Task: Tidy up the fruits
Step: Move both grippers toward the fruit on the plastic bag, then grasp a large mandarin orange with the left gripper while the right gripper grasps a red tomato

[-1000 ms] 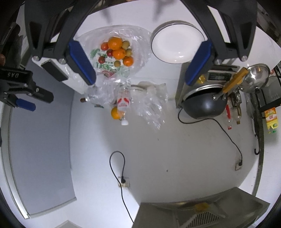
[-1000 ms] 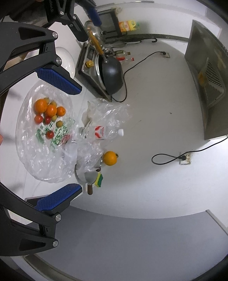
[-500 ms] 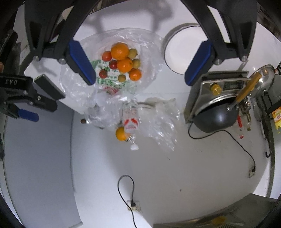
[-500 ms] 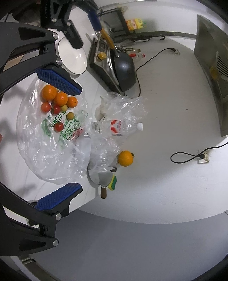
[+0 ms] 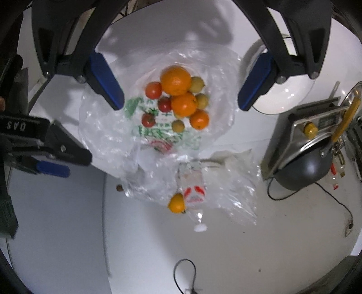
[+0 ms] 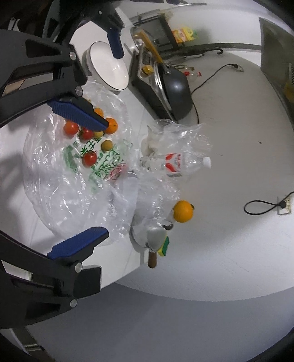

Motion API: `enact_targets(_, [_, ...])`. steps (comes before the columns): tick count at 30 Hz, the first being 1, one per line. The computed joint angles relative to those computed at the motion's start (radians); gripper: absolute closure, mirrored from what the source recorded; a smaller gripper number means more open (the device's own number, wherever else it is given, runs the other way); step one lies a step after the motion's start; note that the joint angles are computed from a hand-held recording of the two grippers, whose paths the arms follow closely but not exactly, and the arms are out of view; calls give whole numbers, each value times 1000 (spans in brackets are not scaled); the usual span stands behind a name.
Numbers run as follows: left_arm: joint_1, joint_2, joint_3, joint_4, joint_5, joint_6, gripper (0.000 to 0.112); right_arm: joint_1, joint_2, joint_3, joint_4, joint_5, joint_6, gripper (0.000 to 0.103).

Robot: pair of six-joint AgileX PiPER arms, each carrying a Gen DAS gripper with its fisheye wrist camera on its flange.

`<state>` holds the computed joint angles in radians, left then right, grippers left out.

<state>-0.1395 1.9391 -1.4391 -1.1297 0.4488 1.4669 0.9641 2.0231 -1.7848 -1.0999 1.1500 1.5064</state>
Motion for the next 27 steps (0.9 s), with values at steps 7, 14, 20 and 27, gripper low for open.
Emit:
enact_targets(7, [-22,70,-64,152,13,-148,22,-25,2,36,8,-81,1,21])
enact_targets(14, [-38,158,-158,312,58,-317,41,-55,13,44,37,-148,-18,27])
enact_targets(20, [-36,222,-233,396,103,-427,54,-76,30,33,81,-198,-71,38])
enact_targets(27, [-29,255,-271,399,137,-430,58,-96,75,-25,146,-213,-139,44])
